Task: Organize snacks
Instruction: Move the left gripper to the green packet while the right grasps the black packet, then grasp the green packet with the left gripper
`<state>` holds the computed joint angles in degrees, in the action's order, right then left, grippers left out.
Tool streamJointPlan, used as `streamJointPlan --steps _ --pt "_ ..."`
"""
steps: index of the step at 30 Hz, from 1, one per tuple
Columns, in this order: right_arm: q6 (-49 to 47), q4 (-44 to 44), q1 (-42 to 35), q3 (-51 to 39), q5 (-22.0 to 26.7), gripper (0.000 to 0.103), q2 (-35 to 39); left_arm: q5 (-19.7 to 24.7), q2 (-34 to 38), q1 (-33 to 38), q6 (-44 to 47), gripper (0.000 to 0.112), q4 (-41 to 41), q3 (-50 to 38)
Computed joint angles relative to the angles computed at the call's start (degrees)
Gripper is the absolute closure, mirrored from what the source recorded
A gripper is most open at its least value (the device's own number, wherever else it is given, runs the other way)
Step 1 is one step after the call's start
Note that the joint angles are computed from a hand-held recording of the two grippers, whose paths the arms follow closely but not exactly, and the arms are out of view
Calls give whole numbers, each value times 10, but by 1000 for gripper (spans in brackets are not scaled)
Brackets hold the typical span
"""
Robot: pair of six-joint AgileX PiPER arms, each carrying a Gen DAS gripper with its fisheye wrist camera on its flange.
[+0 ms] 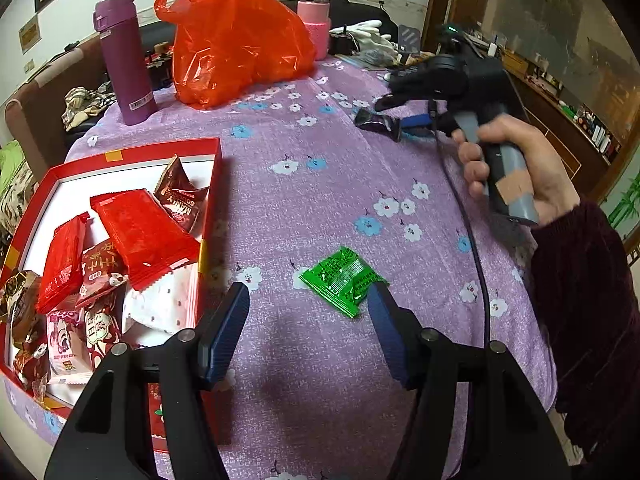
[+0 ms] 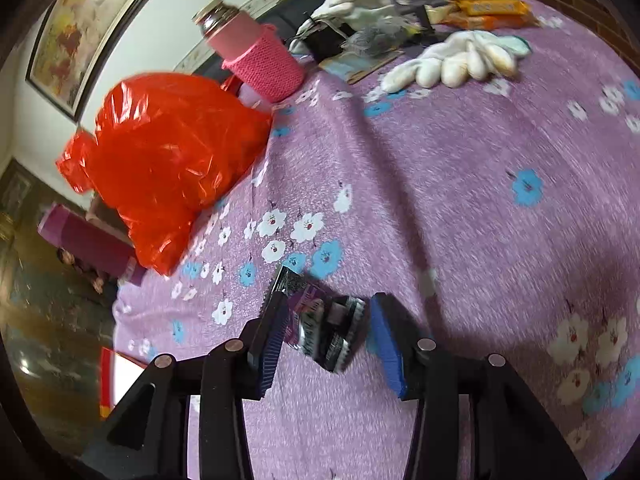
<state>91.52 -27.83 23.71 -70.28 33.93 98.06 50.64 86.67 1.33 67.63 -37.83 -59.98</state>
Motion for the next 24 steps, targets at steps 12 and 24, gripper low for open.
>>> streamJointPlan --steps 12,24 --pt "-114 34 36 -59 64 77 38 -19 7 -13 -29 48 42 -6" --pt "-314 306 9 215 -259 78 -128 -46 62 -101 -60 47 95 -36"
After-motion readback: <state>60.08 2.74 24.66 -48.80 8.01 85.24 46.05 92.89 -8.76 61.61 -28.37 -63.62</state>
